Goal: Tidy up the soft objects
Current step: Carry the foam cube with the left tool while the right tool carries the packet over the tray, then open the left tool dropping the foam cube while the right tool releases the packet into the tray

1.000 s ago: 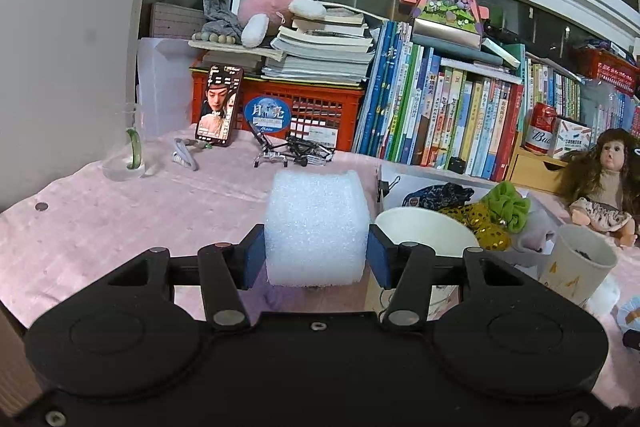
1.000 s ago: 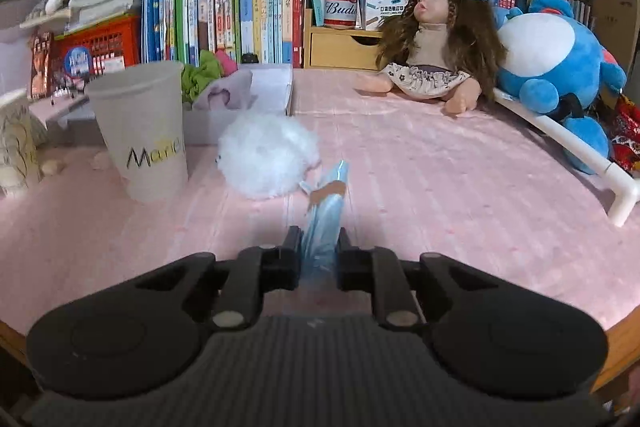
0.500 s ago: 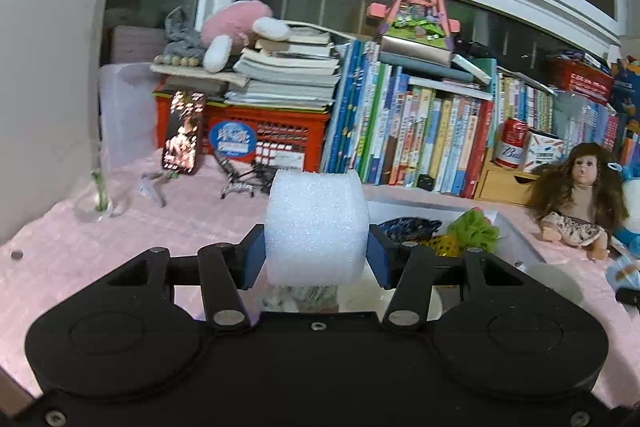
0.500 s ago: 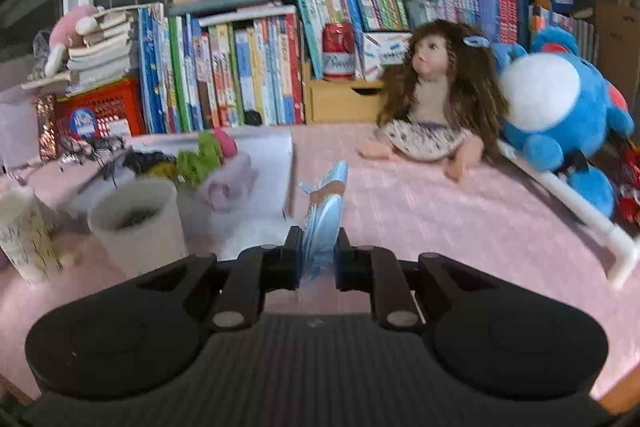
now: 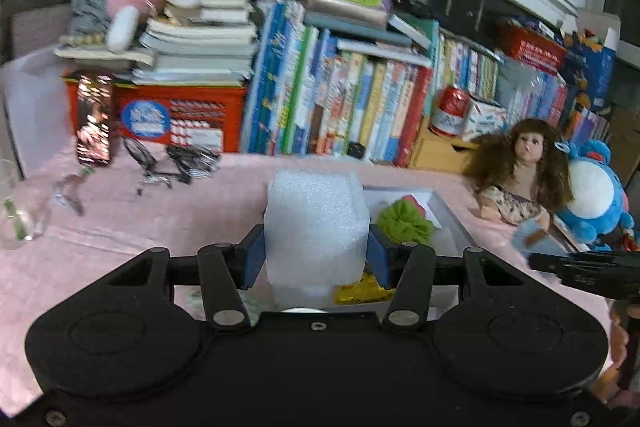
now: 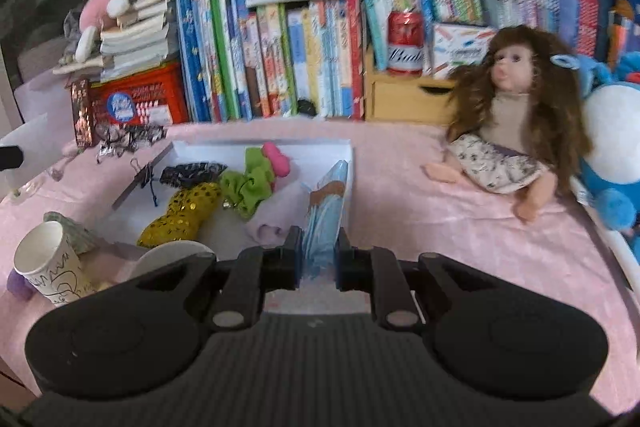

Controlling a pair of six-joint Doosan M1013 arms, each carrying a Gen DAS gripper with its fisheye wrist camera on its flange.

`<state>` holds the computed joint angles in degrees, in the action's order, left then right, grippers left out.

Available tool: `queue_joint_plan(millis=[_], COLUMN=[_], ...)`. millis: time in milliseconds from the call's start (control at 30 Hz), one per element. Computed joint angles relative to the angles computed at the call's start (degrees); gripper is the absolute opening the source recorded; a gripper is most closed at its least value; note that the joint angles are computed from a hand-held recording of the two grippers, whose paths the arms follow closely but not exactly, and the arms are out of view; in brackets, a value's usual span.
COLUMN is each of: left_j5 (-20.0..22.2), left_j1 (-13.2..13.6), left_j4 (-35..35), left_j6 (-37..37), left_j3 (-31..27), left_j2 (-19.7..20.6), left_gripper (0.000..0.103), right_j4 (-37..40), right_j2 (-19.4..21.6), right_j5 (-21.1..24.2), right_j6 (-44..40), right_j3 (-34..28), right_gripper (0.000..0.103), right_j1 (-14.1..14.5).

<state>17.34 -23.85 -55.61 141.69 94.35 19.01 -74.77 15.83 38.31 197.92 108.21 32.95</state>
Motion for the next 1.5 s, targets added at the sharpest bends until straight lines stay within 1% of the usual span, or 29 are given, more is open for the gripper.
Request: queue_joint_plan(millis=[133,233,300,433,533,600,700,800,900,1033,1133,1233,1333,1400,1433,1500], left_j5=[5.70,11.27,14.41,20.77,25.28,27.71,30.78,33.24,34.67,35.10,35.64,36.29,36.59,35.80,35.62,35.61], left_j1=[-0.84,-1.36,-1.63,-2.46,-3.02,-3.39,-3.78,-3.98,-4.34,-4.83,-5.10,-5.16,-5.05,-5.08,-5.05,-4.90], left_j4=[15.09,22.56,25.41,32.62,36.96,39.73,42.26,43.28,44.59,45.46,45.79,45.75,45.68,46.49,46.62,46.07], left_j6=[-14.99,-23.17,-27.00,-34.58,-39.54,-42.67,-44.79,-46.02,-47.26,-47.71,-48.70,-49.22,-49.29,-49.22,-49.16,-49.29], left_j3=[-5.07,-9.38,-11.96,-17.91,-22.10,-24.38,-27.20,-29.46,-30.97,-32.39,-34.14,-35.54,-35.61,-34.76,-34.55,-34.08], left_j2=[2.69,5.25,6.93,10.79,13.66,15.34,17.45,19.17,20.37,21.42,22.31,23.07,23.17,22.77,22.69,22.42], left_gripper=[0.050,0.050,0.050,0.050,0.050,0.050,0.050,0.050,0.050,0.050,0.050,0.051,0.051,0.055,0.057,0.066], right_j4=[7.42,14.02,18.68,27.79,30.17,31.29,33.08,33.98,35.76,37.33,37.88,40.88,43.03,43.54,43.48,43.45], right_j2=[0.63,1.43,2.02,3.67,4.63,5.22,6.08,6.91,7.44,8.11,8.77,8.97,8.97,8.91,8.84,8.68], right_j5=[-5.09,-6.73,-7.18,-6.23,-6.51,-7.54,-8.22,-8.35,-9.59,-11.08,-11.28,-12.65,-13.59,-13.72,-13.78,-13.76], right_j6=[-6.44,-12.11,-16.62,-26.94,-30.54,-32.25,-34.72,-36.96,-39.10,-40.74,-41.08,-43.07,-44.60,-45.18,-45.10,-45.02], right_j3=[-1.82,-3.29,-4.24,-6.61,-7.61,-8.05,-9.01,-10.08,-10.73,-11.44,-12.36,-12.79,-12.62,-12.38,-12.25,-12.08], right_gripper=[0.019,0.019,0.020,0.020,0.020,0.020,0.020,0.020,0.020,0.020,0.021,0.025,0.031,0.049,0.050,0.060], right_j1=[-2.65,-4.23,-5.11,-6.50,-7.10,-7.49,-7.83,-8.05,-8.51,-9.12,-9.45,-10.09,-10.39,-10.36,-10.32,-10.20])
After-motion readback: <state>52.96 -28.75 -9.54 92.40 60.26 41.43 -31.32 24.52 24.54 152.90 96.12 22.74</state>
